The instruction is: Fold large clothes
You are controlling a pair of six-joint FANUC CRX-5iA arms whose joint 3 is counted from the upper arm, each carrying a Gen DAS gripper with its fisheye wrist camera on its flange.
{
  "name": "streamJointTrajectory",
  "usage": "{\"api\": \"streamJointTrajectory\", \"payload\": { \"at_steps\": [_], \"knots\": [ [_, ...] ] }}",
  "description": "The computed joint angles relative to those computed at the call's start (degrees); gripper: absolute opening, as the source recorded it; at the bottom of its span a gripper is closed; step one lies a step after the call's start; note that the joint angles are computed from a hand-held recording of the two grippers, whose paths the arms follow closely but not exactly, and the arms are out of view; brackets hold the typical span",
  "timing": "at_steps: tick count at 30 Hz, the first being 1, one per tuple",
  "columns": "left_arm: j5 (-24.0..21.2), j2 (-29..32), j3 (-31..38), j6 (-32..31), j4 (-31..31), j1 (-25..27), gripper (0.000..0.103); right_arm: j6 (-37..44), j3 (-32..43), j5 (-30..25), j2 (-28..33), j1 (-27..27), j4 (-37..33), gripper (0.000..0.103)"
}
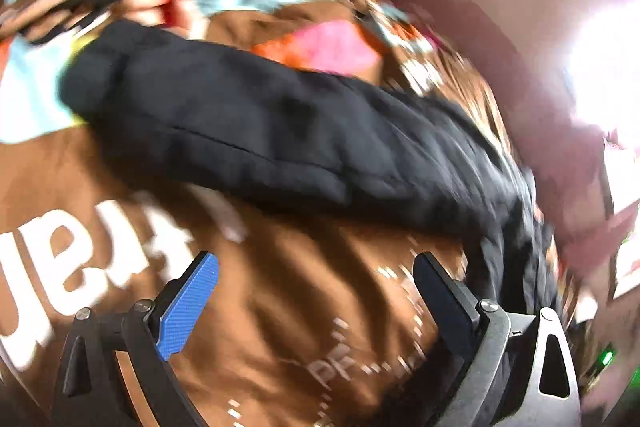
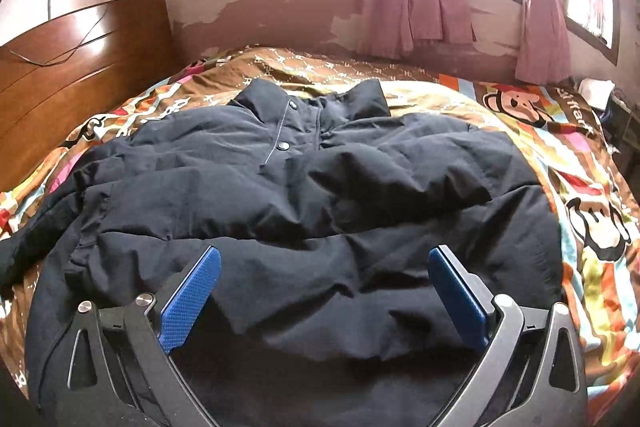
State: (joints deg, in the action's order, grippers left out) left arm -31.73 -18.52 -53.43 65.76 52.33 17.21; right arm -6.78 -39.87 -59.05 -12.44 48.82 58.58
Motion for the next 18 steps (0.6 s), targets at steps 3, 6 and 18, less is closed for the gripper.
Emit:
{"api": "streamJointTrajectory", "payload": {
  "at_steps": [3,6,18],
  "knots": [
    [2.87,1.1,-2.79,-3.61,9.69,1.27,0.098,0.43,0.91,0.06,1.92,-0.54,-0.8,0.102],
    [2.74,5.31,-2.28,-3.99,15.61,2.46,0.098,1.56,2.07,-0.34,4.15,-0.94,-2.54,0.102],
    [3.47,13.7,3.84,3.49,11.13,3.29,0.038,11.14,13.48,6.29,16.08,-1.97,3.21,0.102]
  ]
}}
